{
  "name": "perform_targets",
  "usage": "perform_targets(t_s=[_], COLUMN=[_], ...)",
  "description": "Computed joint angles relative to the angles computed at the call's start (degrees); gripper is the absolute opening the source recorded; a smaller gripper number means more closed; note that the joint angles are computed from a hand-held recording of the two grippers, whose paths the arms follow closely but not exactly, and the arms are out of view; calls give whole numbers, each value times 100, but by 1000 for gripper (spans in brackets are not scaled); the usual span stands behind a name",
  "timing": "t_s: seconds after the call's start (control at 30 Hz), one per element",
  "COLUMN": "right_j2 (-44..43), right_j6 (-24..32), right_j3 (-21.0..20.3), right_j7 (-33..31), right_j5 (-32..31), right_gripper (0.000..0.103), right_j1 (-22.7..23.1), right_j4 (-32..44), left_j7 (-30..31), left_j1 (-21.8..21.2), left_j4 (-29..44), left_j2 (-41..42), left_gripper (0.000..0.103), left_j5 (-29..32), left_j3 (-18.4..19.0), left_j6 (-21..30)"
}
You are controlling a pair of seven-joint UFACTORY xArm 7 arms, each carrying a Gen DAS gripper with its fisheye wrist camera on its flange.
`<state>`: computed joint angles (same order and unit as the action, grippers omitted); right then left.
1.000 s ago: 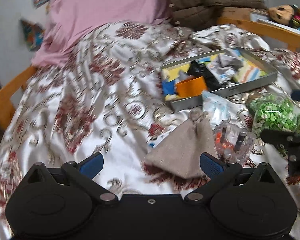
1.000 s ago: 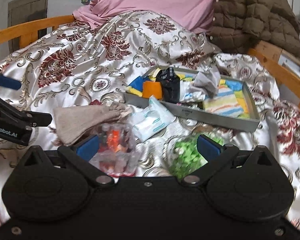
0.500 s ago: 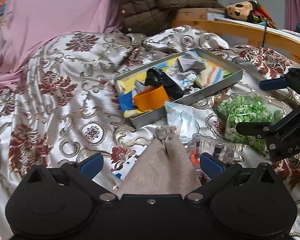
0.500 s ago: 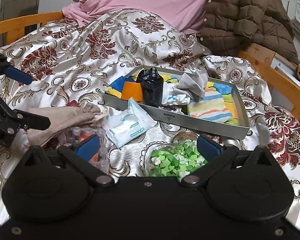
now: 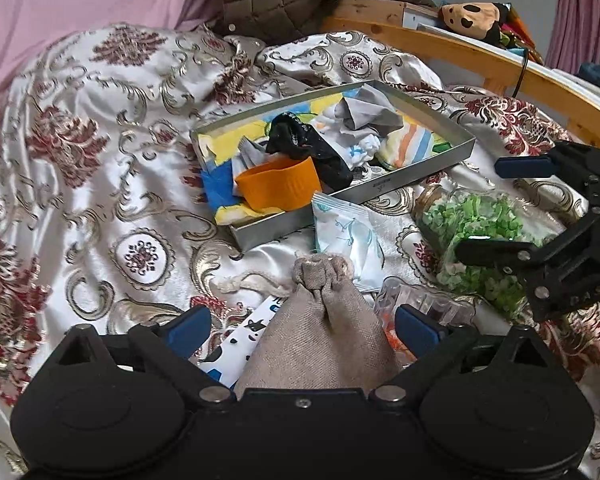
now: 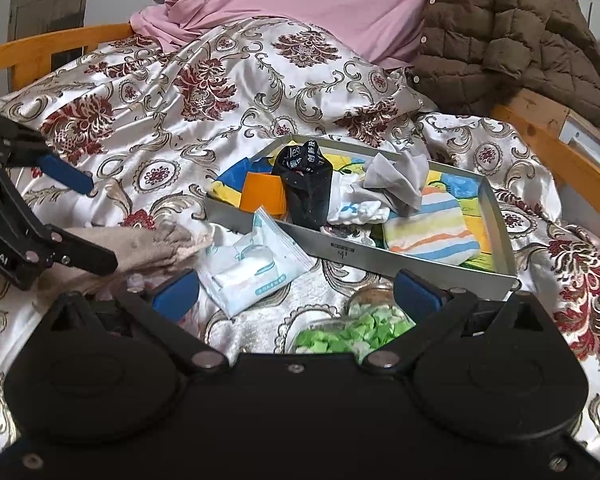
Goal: Organize soft objects
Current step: 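Close the left gripper on the gathered neck of the burlap bag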
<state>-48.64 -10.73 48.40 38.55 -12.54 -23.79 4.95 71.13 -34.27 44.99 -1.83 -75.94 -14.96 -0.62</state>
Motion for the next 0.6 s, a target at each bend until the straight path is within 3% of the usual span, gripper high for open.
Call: perform_targets(t_s=[0.2,0.33,0.43,0.53,0.6], right_j2=[947,1701,2295,2875,3259], right_j6=[-262,-207,-48,150,222], right_j3=[-73,-110,-321,-814,-1603], right_j7=[-386,-619,-808,-823,-817], right_j5=[184,401,550,735,853], right_gripper=[102,102,102,102,102], right_j1=[-494,-642,-554,-224,436], right_j4=[471,918,1282,1636,1835], left_j7=[-1564,-1764,-2158,-2233,-2246], left_j1=[301,525,653,714,738], left_j4=[6,175,235,232,240], left_j2=[94,183,256,312,320], left_gripper=[87,77,57,52,49], left_j5=[1432,1167,1398,1553,1623], left_j3=[142,206,200,135,103], left_j6=[689,1202,1364,1328,1331])
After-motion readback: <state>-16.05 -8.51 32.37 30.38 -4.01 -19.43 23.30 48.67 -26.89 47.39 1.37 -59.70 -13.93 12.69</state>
